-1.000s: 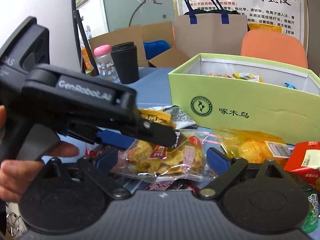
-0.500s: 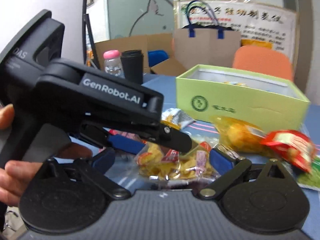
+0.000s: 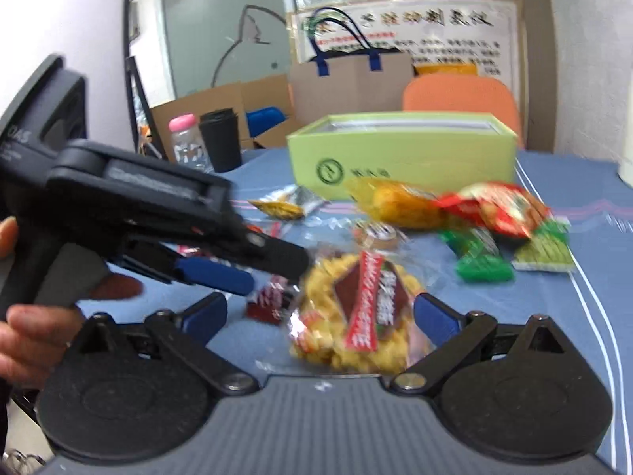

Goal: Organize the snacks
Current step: 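Grasp the Danco Calette bag with the left gripper, then carry the Danco Calette bag into the green box and open the left gripper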

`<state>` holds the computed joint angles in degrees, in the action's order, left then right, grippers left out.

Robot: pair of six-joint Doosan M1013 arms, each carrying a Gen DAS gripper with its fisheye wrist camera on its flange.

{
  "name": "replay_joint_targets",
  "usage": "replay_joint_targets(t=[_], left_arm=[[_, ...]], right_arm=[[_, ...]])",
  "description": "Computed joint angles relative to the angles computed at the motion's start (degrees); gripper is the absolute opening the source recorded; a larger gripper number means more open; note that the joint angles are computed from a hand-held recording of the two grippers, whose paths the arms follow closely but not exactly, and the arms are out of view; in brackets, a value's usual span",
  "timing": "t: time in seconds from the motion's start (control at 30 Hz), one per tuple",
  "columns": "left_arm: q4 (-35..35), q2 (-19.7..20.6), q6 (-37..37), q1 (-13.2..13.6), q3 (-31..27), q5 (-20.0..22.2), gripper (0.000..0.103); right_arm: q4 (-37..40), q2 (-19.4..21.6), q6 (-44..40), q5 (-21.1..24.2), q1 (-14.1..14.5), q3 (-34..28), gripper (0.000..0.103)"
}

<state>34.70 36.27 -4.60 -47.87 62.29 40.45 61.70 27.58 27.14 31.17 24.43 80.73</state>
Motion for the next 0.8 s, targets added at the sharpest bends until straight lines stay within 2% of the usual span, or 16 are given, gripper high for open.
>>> replay_joint_targets(t=[0.13,0.23,0.37,0.47,0.63,0.67,0.77,0.8], left_arm=[[-2.2,1.4,4.6,-0.6,-2.8,0.6,0.052],[-6.5,3.5,9.3,-0.7,-6.6,2.7,0.052],[-9.1,6.1,12.5,-0.7,-11.1,6.3,0.052],[-10.7,7.7,14.4,-0.6,-13.8,8.8,0.053],[-10.9,8.2,14.6,-0.5,-14.0,8.4,0.055],[-10.7,8.5,15.0,-0.6,-14.6,8.8,0.054],[-9.2,9.9,15.8,-1.1,-17.6,13.3,0.036],[-10.1,9.7,16.1,-0.9,-17.6,12.7,0.033]], right_arm=[[-1.2,-0.1,3.4,-0.9,-0.8,0.7,0.099],[-2.3,0.4,4.8,1.2,-1.1,-0.1,0.099],[-2.8,1.0,2.5,2.8,-1.5,-0.5,0.101],[-6.2,1.6,1.8,3.0,-1.3,-1.5,0.101],[-4.6,2.2,-3.1,0.8,-1.1,-1.3,0.102],[-4.4,2.1,-4.3,0.6,-1.0,-0.9,0.101],[-4.5,0.9,-6.2,-1.1,-0.6,0.8,0.098],[-4.5,0.5,-5.7,-1.6,-0.7,1.2,0.098]])
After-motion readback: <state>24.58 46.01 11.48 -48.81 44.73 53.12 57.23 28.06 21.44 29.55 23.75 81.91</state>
